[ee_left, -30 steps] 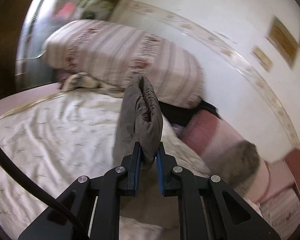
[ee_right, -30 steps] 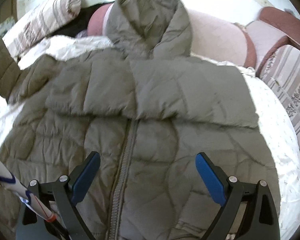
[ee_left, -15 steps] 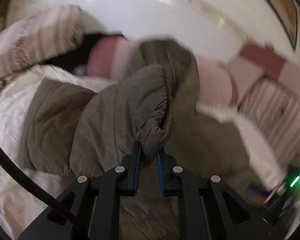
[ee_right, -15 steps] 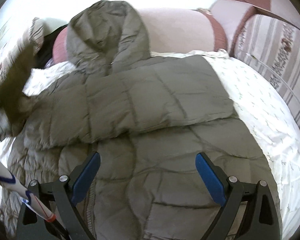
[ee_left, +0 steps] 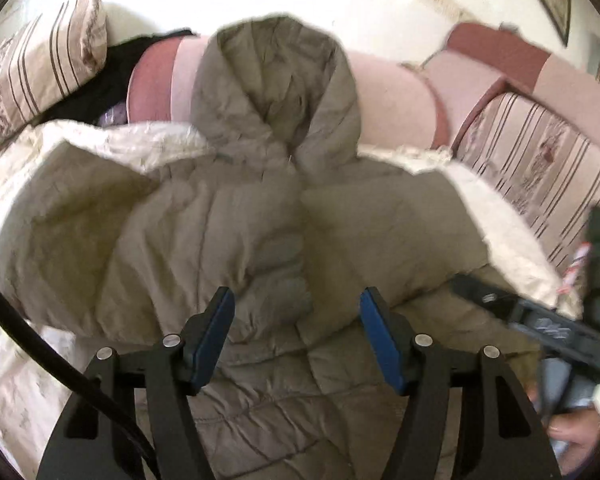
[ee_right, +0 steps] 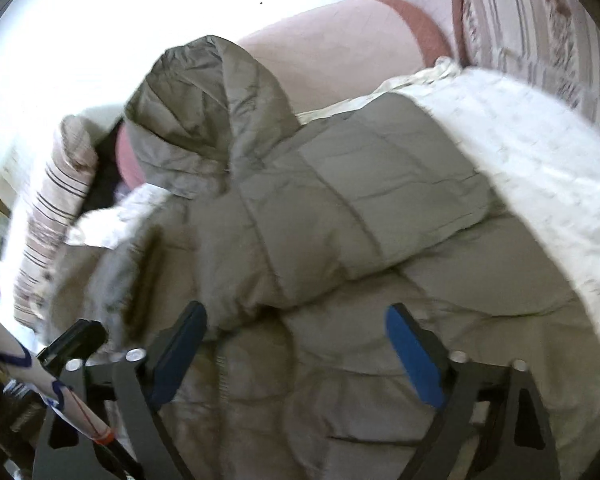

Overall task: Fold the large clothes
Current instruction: 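Lift the sleeve with the left tool and carry it across the jacket front, then close the right tool on the sleeve cuff while the left tool opens to release it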

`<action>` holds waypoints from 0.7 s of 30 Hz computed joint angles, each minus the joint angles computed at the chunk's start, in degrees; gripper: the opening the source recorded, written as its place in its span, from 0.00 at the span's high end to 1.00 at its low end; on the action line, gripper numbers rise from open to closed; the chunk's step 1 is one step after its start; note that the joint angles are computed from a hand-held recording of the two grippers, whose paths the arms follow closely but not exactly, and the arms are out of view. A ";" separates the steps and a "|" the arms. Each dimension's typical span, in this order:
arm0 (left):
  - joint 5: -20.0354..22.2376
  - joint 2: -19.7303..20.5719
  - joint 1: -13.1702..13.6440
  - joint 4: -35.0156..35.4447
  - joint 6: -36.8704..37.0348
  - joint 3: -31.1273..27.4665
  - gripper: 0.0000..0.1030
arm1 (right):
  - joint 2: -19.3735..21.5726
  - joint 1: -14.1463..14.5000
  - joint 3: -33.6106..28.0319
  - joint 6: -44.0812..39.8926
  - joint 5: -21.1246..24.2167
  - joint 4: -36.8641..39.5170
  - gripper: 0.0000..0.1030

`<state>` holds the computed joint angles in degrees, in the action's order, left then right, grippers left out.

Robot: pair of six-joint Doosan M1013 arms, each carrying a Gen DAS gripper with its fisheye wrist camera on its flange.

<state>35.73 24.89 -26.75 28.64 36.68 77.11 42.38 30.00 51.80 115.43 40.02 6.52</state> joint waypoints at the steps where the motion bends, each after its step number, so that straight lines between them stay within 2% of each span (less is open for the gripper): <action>1: -0.63 -0.65 0.01 1.98 -2.19 0.46 0.38 | 0.07 -0.46 0.23 -3.12 -0.84 4.87 0.24; 3: -1.21 -2.25 0.29 7.01 -7.84 1.44 0.38 | 0.61 -1.01 -0.10 -8.65 -0.84 12.86 0.25; 4: -0.67 -3.22 0.30 11.39 -12.90 2.14 0.38 | 1.02 -1.28 -0.46 -12.44 -0.32 17.63 0.25; 6: 2.85 -5.17 0.13 20.00 -23.80 3.62 0.36 | 1.50 -1.48 -0.82 -16.73 0.52 23.82 0.25; 8: 8.49 -7.30 0.30 24.71 -33.41 5.17 0.34 | 2.09 -1.51 -1.33 -20.33 1.84 29.23 0.25; 12: 23.47 -9.92 -0.36 29.16 -47.26 8.15 0.31 | 2.60 -1.23 -1.77 -24.54 3.39 35.12 0.24; 14: 27.56 -10.23 -0.06 30.00 -52.09 10.00 0.31 | 2.92 -0.92 -2.22 -25.17 3.53 36.88 0.24; 15: 26.87 -10.13 0.70 29.20 -52.04 10.35 0.31 | 3.13 -0.76 -2.63 -25.14 3.64 37.42 0.24; 18: 19.02 -10.16 4.34 21.89 -48.43 11.75 0.31 | 4.39 -0.11 -5.12 -23.02 5.18 37.87 0.24; 20: 10.21 -10.85 6.57 17.51 -47.60 13.62 0.31 | 5.39 0.29 -6.93 -20.15 5.84 37.31 0.24; 21: 7.53 -11.08 7.31 16.25 -47.43 14.18 0.31 | 5.91 0.54 -8.01 -18.26 6.01 35.70 0.24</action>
